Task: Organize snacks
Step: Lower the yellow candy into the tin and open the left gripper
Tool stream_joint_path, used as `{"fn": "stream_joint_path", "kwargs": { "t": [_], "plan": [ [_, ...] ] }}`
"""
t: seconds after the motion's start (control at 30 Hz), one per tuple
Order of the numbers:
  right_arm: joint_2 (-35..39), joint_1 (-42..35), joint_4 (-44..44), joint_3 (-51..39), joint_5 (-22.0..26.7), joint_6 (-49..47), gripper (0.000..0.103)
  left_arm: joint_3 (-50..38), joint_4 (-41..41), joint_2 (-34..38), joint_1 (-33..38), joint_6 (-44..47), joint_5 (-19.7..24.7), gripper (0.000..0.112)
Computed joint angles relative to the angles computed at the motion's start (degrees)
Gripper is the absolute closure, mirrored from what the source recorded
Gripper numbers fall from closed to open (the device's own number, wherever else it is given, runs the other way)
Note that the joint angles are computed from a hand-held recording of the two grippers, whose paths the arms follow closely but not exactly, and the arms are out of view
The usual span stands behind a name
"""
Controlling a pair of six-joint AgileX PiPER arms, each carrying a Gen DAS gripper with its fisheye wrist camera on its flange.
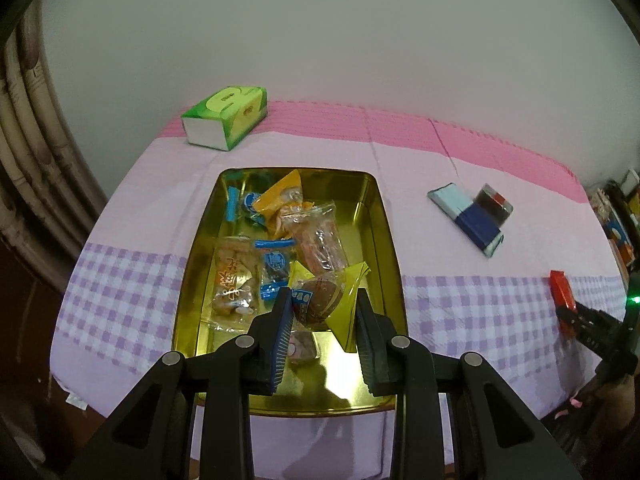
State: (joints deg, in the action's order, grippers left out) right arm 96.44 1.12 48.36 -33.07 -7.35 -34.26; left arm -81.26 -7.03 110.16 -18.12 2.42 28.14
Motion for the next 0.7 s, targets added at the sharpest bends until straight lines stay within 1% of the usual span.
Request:
{"fn": "stream_joint_path", "kwargs": {
  "t": [0.03, 0.13, 0.27, 0.33, 0.4, 0.43, 0.5, 0.6, 0.7],
  "plan": [
    [-0.2, -0.2, -2.5, 0.3, -0.2, 2.4, 0.062, 0.2, 0.8, 0.1, -0.3, -0.5, -0.4, 0.082],
    [0.1, 0.2, -4.0, 0.0, -0.4, 4.0, 0.062, 0.4, 3.1, 0.5, -1.3, -2.3, -0.9, 0.082],
    [0.3, 1.2, -6.3, 0.6, -2.5, 6.5, 0.061, 0.4, 7.4, 1.3, -2.8, -5.2, -1.2, 0.081],
    [0.5, 1.9, -6.2, 1.1, -3.9, 6.4, 0.061, 0.4, 9.5, 1.5, -3.4, -6.6, -1.5, 0.081],
    [0.8, 2.7, -3.5, 1.1, -5.2, 3.7, 0.061, 0.4, 9.8, 1.7, -3.5, -6.9, -1.7, 0.081],
    [0.9, 2.9, -4.4, 1.4, -5.6, 4.7, 0.061, 0.2, 10.2, 1.9, -3.6, -7.2, -1.6, 0.081],
    [0.7, 2.7, -6.5, 1.5, -5.4, 7.0, 0.061, -0.1, 11.1, 2.3, -3.6, -8.0, -1.3, 0.081],
    [0.8, 2.9, -5.5, 1.4, -5.5, 6.1, 0.061, -0.7, 11.4, 2.8, -3.6, -8.4, -0.8, 0.081],
    [0.6, 2.7, -7.1, 1.7, -5.5, 7.8, 0.061, -1.1, 12.1, 3.3, -3.6, -9.1, -0.6, 0.081]
  ]
}}
